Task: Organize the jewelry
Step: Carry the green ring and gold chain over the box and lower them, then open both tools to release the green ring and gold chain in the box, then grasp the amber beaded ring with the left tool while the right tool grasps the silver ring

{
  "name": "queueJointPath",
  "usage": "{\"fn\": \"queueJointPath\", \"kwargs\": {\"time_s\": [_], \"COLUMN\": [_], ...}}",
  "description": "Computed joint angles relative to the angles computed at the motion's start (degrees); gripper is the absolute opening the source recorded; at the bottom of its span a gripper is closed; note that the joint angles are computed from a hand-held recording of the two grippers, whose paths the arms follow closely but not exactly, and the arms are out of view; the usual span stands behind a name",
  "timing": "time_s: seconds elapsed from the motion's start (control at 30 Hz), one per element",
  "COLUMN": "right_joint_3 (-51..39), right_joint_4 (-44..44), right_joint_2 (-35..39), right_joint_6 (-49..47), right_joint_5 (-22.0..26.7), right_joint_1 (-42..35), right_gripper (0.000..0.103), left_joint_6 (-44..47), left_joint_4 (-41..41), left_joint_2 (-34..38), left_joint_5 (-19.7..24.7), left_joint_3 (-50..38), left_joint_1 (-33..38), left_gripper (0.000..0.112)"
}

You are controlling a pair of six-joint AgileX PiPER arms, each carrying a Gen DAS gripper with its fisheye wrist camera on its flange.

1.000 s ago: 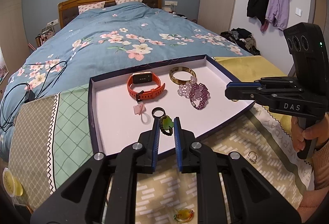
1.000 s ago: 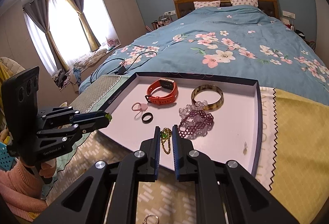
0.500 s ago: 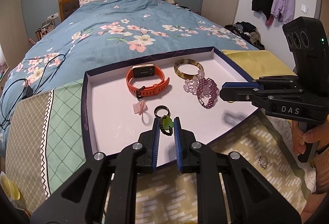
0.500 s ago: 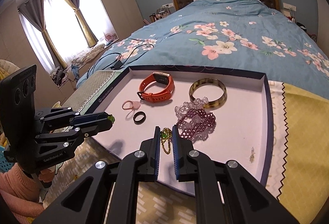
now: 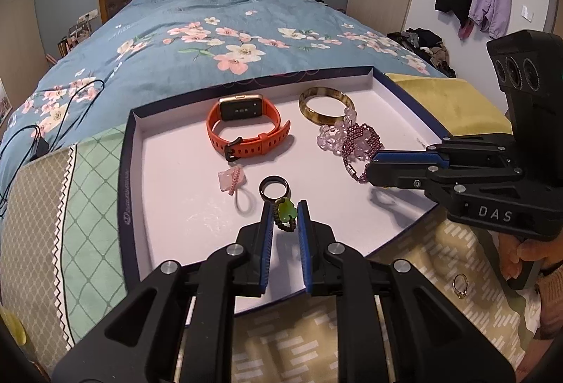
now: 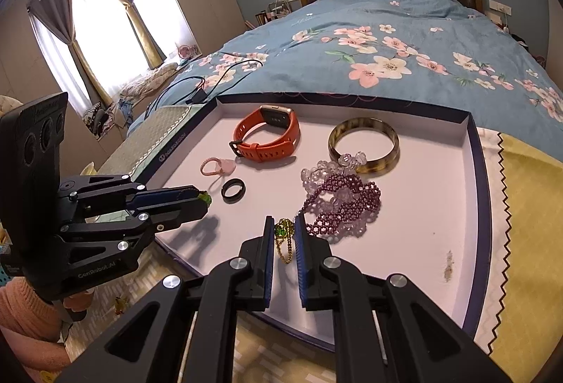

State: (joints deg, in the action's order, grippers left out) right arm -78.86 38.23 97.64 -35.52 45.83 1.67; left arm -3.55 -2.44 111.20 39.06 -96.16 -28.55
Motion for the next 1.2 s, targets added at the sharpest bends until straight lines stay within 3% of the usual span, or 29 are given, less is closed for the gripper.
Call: {"fn": "queueJointPath", "kwargs": {"time_s": [0.13, 0.33, 0.4, 0.6, 0.87, 0.97, 1.2], "right_joint_3": [0.3, 1.4, 2.2, 5.1, 13.2, 16.7, 23.9], "right_joint_4": [-0.3, 1.2, 2.3, 6.4, 5.6, 4.9, 1.7], "right_joint_2": [-0.1, -1.3, -2.3, -6.6, -15.0, -17.5, -21.7], "right_joint_6": [0.5, 0.2, -0.4, -3.9, -6.6, -6.6, -4.8], "right_joint_5": [-0.7, -1.8, -1.9, -0.3, -0.1, 0.0, -0.4], "right_joint_1": [0.1, -1.4, -2.1, -4.4, -4.4, -4.5, -3.8], "right_gripper": [0.012, 0.014, 0.023, 0.032, 0.051, 0.051, 0.051], "left_joint_6": [-1.2, -1.6, -2.7, -1.2, 5.6, 3.0, 2.7], "left_joint_4": [0.2, -0.4, 0.9, -0.6, -7.3, -3.2, -4.2], "left_joint_2": [1.0, -2.5, -5.2, -14.7, -24.2, -25.9, -28.3], "left_joint_5": [0.3, -2.8, -4.7, -9.6, -11.2, -10.9, -10.9], "left_joint_3": [-0.9, 2.9, 5.5, 15.1, 26.9, 30.4, 36.6], "left_joint_1": [0.2, 1.2, 1.3, 2.7, 3.7, 1.7, -0.7], "left_gripper": [0.021, 0.029, 0.033, 0.043, 0.047, 0.048, 0.049]}}
